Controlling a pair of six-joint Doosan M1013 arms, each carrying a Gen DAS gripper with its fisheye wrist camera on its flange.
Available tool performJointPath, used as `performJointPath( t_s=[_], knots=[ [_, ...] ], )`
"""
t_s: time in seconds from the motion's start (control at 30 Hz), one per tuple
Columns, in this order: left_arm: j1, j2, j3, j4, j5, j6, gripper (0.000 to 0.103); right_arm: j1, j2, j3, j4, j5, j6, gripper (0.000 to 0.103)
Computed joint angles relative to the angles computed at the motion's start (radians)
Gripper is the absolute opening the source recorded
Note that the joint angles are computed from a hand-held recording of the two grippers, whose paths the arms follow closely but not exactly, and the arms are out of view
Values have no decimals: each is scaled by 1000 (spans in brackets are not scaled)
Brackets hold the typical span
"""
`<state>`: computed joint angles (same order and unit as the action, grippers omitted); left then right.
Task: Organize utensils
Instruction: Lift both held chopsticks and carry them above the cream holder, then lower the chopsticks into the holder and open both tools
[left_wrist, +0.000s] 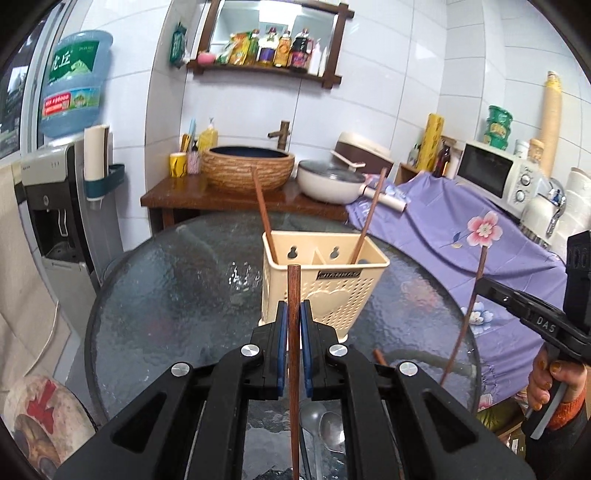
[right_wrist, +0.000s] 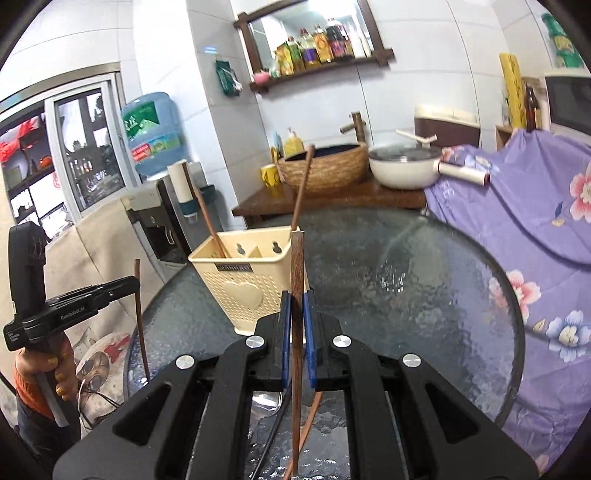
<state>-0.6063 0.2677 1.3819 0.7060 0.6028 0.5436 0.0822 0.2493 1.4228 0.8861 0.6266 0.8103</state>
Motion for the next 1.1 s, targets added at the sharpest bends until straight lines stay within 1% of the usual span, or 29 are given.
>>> performJointPath(
  t_s=[0.13,0.43,0.57,0.67,0.8,0.87,0.97,1.07,1.1],
  knots=[
    [-1,-10,3,-7,-12,6,7,4,-12,1,-10,-8,-22,7],
    [-9,-20,-4,21,-15,2,7,3,-28,-3,22,-16,-72,7],
    [-8,-19,-16,26,-15,7,7,4,-28,-18,38,-16,-86,7],
    [-1,-16,-34,15,-20,25,7,5,-17,-42,46,-8,-69,7],
    [10,-4,-85,-20,-25,79,7,16,-2,-79,29,-18,-44,7],
    [20,11,-137,-79,-16,158,7,23,6,-105,34,-21,-45,7],
    [26,35,-215,-81,15,196,7,39,22,-159,42,-35,-53,7],
    [35,60,-297,-91,36,223,7,55,48,-237,31,-34,-22,7],
    [37,67,-318,-92,41,225,7,64,61,-272,15,-46,-6,7]
  ],
)
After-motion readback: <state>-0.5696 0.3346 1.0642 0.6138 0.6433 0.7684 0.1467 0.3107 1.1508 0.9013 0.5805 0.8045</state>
